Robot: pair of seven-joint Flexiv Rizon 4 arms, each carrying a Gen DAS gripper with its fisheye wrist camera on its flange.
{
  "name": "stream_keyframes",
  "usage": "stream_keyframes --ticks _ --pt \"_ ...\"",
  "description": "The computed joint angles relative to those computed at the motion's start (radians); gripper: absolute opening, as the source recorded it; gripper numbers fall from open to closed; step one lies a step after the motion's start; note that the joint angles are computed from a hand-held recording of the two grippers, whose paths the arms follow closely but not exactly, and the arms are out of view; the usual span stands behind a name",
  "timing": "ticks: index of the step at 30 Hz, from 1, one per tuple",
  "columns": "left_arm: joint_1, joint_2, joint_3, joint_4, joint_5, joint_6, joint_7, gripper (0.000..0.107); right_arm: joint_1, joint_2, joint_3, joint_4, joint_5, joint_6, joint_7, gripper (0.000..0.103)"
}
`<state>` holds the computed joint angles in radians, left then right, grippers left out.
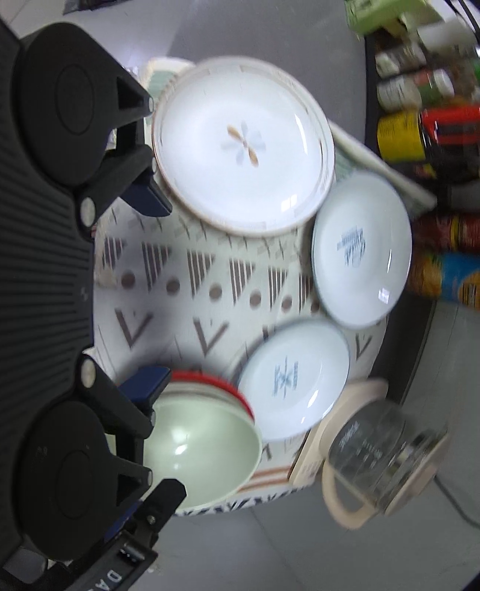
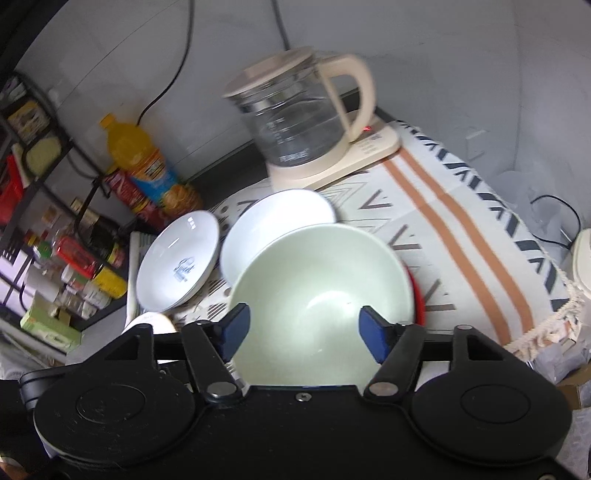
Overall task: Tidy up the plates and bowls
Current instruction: 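Open both grippers and pull them back from the bowl stack, then move both grippers past the flower-pattern plate toward the white 'Sweet' plate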
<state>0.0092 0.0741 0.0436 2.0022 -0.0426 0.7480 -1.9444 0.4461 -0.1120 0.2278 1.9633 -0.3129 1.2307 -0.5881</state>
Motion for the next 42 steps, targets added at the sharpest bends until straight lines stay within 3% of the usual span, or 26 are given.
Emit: stream_keyframes --ticks 9,15,19,33,42 --pt "0.041 0.078 0.02 0.036 0.083 -0.036 -0.036 0.095 0.032 -0.039 0.035 -0.064 0.074 -0.024 -0.132 0.084" --pt "0.07 0.106 0.023 0.057 0.119 -0.015 -0.06 0.103 0.057 -0.053 0.026 -0.086 0.05 -0.034 -0.162 0.09" --pt "0.081 0.115 0.03 0.07 0.107 0.007 -0.06 0.103 0.071 -0.065 0.017 -0.089 0.01 0.004 -0.16 0.102" --pt "0.131 0.144 0.054 0.105 0.11 0.03 -0.042 0.103 0.109 -0.134 0.055 -0.183 0.09 -0.038 -0.305 0.103" --pt "0.164 0.076 0.083 0.082 0.051 0.059 0.069 0.103 0.159 -0.2 0.028 -0.268 0.062 -0.071 -0.288 0.103"
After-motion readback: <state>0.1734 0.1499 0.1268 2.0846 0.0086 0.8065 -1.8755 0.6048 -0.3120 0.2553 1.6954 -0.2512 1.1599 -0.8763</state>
